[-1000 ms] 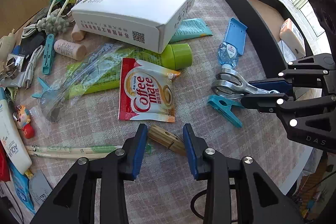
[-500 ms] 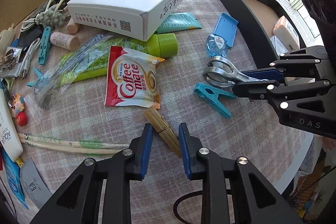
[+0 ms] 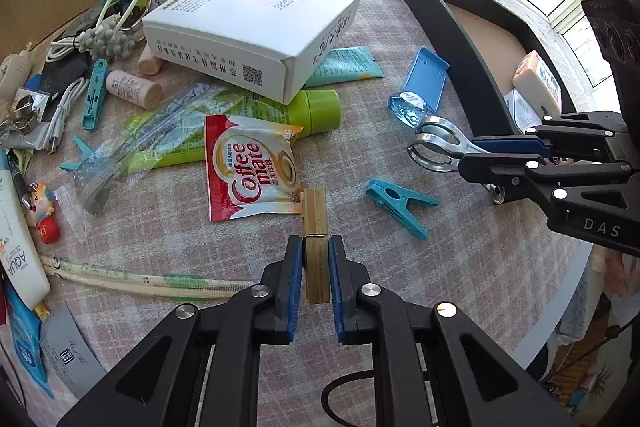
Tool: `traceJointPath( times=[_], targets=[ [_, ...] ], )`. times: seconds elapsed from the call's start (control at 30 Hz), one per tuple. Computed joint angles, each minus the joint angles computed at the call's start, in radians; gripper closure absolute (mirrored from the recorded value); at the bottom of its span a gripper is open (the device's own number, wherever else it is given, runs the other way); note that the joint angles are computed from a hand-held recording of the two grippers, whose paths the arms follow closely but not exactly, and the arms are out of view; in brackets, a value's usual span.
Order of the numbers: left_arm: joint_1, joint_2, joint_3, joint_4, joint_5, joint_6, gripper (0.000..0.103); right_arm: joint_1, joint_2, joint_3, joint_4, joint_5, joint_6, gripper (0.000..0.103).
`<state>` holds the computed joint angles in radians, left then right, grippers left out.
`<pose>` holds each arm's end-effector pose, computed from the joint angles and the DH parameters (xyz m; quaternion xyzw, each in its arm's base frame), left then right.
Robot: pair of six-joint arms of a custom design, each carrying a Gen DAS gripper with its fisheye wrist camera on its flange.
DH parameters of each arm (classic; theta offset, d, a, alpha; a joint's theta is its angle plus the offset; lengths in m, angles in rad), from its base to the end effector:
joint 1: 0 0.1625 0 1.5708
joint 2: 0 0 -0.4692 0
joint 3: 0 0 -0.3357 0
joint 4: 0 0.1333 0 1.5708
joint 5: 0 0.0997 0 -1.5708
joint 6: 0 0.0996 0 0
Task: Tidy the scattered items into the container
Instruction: 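Carry the clip and clothespin into the tray and open both grippers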
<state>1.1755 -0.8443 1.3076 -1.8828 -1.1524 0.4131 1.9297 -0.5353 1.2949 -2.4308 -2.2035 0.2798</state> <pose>-0.1080 -0.7100 0.2582 0.3980 0.8906 0.0758 0.2064 0.3346 -0.6800 0.1007 0.0219 -0.9491 0.1428 0.2800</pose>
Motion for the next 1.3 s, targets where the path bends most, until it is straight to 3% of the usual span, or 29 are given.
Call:
traceJointPath(
  times=[0.27,0.47,0.97,1.3],
  targets=[
    [-0.049,0.074,-0.147,0.040,-0.058,0.022,0.091,0.019,-0.048,0.039,-0.094,0.014,0.001,0.086],
    [-0.097,0.126,-0.193,0.049,-0.100,0.039,0.091,0.030,-0.109,0.097,-0.145,-0.059,0.031,0.086],
    [-0.234,0.232,-0.228,0.037,-0.189,0.072,0.091,0.006,-0.374,0.413,-0.204,-0.267,0.270,0.086],
    [-0.294,0.257,-0.183,-0.011,-0.209,0.079,0.091,-0.027,-0.522,0.580,-0.200,-0.341,0.434,0.086]
  ],
)
